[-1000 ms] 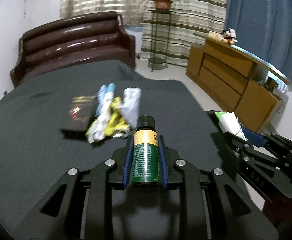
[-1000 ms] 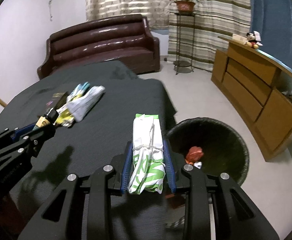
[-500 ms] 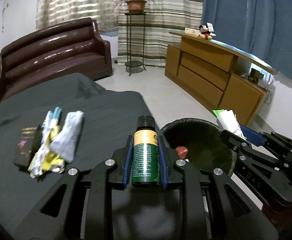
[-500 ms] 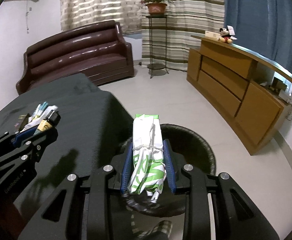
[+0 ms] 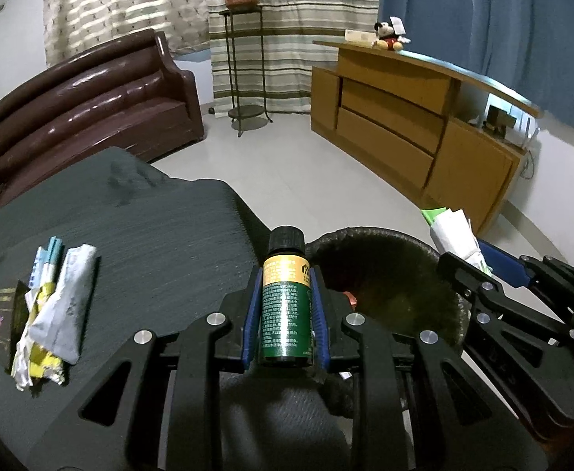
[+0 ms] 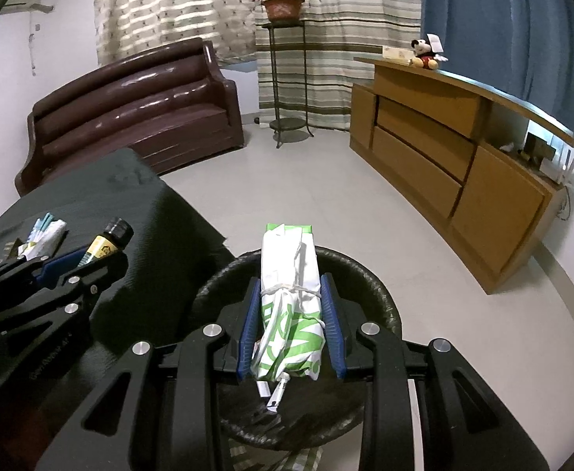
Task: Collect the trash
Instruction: 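Carry the spray can and green-white bundle over the black trash bin, then open both grippers to drop the spray can and bundle into the bin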
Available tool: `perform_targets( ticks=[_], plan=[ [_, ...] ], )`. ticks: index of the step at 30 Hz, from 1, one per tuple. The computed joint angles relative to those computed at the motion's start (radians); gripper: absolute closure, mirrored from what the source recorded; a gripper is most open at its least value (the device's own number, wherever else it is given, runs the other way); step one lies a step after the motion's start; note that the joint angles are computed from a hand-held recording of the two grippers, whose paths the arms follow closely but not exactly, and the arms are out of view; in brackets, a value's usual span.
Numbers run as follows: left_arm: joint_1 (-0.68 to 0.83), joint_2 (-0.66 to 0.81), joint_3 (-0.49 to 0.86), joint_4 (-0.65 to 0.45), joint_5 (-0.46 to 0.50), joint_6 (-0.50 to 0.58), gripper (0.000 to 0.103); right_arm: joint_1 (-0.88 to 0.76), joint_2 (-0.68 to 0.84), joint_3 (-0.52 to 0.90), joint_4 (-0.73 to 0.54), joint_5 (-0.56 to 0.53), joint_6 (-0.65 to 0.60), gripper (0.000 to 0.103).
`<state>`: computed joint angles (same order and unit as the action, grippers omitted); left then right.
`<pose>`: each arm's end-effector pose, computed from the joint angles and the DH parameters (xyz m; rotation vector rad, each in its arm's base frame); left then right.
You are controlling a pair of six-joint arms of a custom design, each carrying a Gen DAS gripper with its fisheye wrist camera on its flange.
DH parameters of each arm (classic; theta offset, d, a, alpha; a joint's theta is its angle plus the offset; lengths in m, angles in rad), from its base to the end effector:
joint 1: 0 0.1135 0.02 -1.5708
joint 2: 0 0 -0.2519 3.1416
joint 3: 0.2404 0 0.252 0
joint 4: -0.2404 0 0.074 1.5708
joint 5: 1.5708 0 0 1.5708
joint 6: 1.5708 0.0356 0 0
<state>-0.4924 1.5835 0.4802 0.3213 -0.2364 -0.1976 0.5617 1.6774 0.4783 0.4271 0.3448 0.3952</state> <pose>0.2367 -0.1175 0.0974 0.2277 2.3153 -0.0674 0.2338 0.1329 0.0827 -0.0226 2.2885 0.0907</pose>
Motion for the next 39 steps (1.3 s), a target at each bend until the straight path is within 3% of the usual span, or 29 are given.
perform_targets(
  ticks=[17, 20, 25, 31, 39],
  plan=[
    [-0.023, 0.113, 0.134, -0.095, -0.037, -0.014, 0.08, -0.063, 0.064, 0.003, 0.047, -0.039, 0.007, 0.072],
    [-0.022, 0.115, 0.144, -0.105, -0.042, -0.019, 0.072, -0.062, 0.065, 0.003, 0.045, -0.036, 0.018, 0.071],
    [-0.022, 0.118, 0.144, -0.099, -0.047, -0.019, 0.051, -0.055, 0.056, -0.001, 0.041, -0.021, 0.027, 0.064],
    [-0.022, 0.113, 0.138, -0.09, -0.053, -0.025, 0.039, -0.045, 0.041, 0.001, 0.025, -0.002, 0.035, 0.058],
    [-0.008, 0.075, 0.107, -0.084, -0.055, -0.028, 0.034, -0.039, 0.02, 0.004, 0.001, 0.008, 0.04, 0.052]
  ],
)
